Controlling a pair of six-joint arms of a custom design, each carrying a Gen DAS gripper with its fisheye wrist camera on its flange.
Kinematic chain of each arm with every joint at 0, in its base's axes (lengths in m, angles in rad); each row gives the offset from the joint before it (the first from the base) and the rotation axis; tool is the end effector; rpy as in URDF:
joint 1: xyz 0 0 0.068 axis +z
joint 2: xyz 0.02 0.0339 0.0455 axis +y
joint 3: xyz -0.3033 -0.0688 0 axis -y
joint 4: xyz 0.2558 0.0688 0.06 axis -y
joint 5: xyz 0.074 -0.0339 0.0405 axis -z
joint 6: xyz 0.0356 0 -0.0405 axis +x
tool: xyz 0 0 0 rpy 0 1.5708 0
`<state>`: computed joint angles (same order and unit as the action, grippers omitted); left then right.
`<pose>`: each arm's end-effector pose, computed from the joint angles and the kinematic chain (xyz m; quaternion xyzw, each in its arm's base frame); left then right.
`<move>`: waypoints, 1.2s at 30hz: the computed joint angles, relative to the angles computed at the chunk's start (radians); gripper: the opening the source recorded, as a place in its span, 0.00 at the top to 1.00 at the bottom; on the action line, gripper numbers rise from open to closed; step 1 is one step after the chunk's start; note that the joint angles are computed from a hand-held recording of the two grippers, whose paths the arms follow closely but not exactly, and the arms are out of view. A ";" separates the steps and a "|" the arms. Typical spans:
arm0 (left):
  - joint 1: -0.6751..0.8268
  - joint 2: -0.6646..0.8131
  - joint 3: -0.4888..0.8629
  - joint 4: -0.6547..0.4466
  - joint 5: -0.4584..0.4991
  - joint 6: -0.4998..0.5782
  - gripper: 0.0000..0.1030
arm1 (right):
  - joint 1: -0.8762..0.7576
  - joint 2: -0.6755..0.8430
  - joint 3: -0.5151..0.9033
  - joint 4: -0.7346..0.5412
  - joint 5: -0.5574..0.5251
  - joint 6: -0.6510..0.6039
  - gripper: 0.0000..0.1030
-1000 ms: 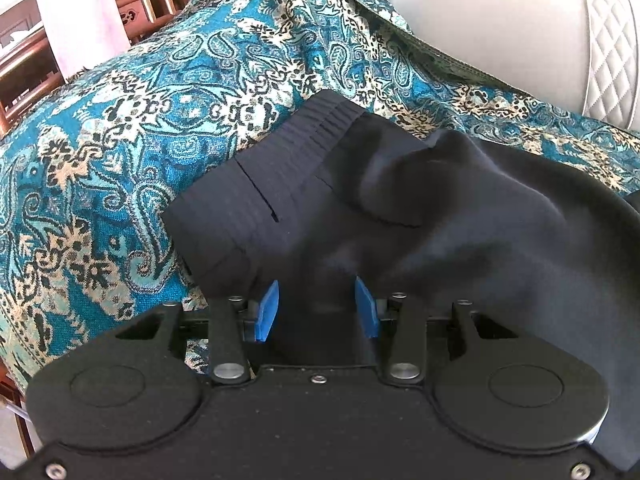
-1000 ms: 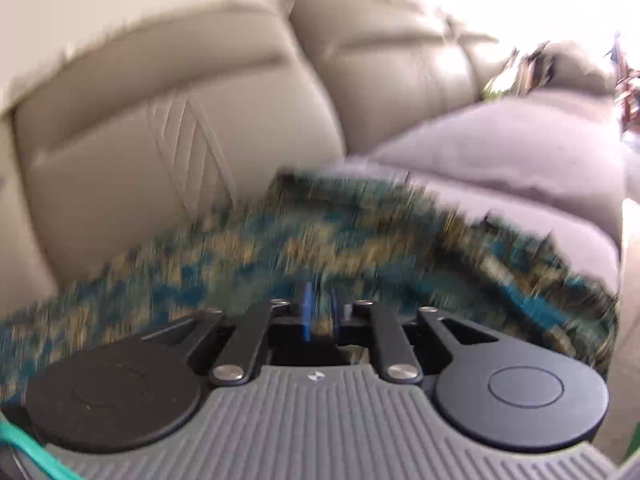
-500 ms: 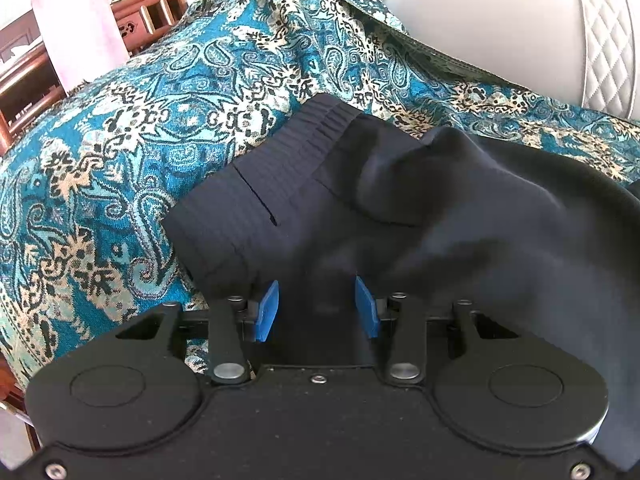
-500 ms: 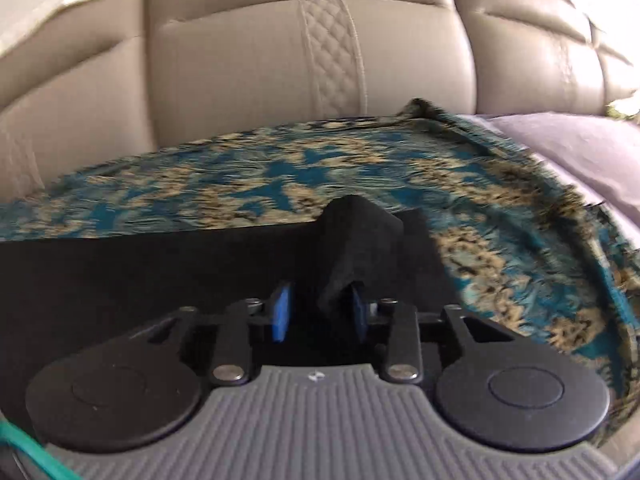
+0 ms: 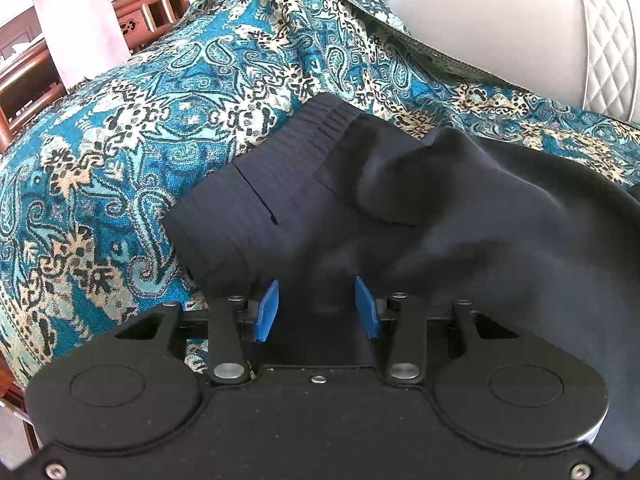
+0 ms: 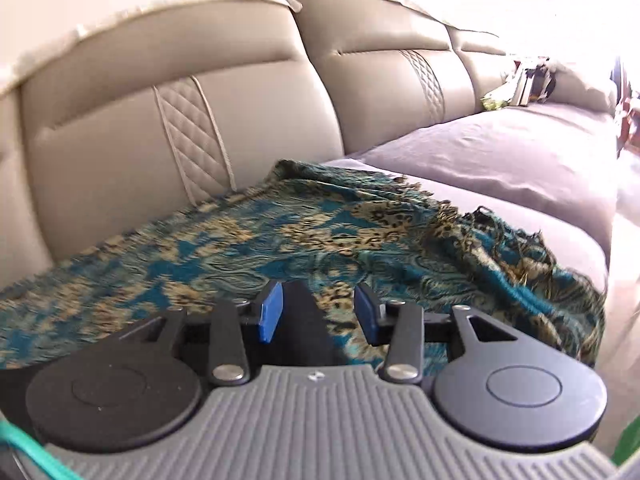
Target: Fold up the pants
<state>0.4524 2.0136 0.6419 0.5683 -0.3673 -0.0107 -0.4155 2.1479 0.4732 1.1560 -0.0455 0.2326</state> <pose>0.2946 0.1574 0.0715 -0.2758 0.8717 0.2459 0.3220 0.2877 -0.1252 0.0527 0.2645 0.8232 -0.0263 0.5017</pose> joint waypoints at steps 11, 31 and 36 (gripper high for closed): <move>-0.001 -0.004 0.006 -0.016 0.002 -0.003 0.60 | -0.038 0.003 -0.023 -0.135 -0.234 0.024 0.62; -0.006 -0.003 0.007 -0.017 -0.003 -0.013 0.60 | -0.140 0.102 -0.308 0.204 -0.069 0.107 0.36; -0.016 -0.001 0.003 -0.007 -0.020 -0.020 0.59 | -0.155 0.185 -0.342 0.322 -0.113 0.131 0.37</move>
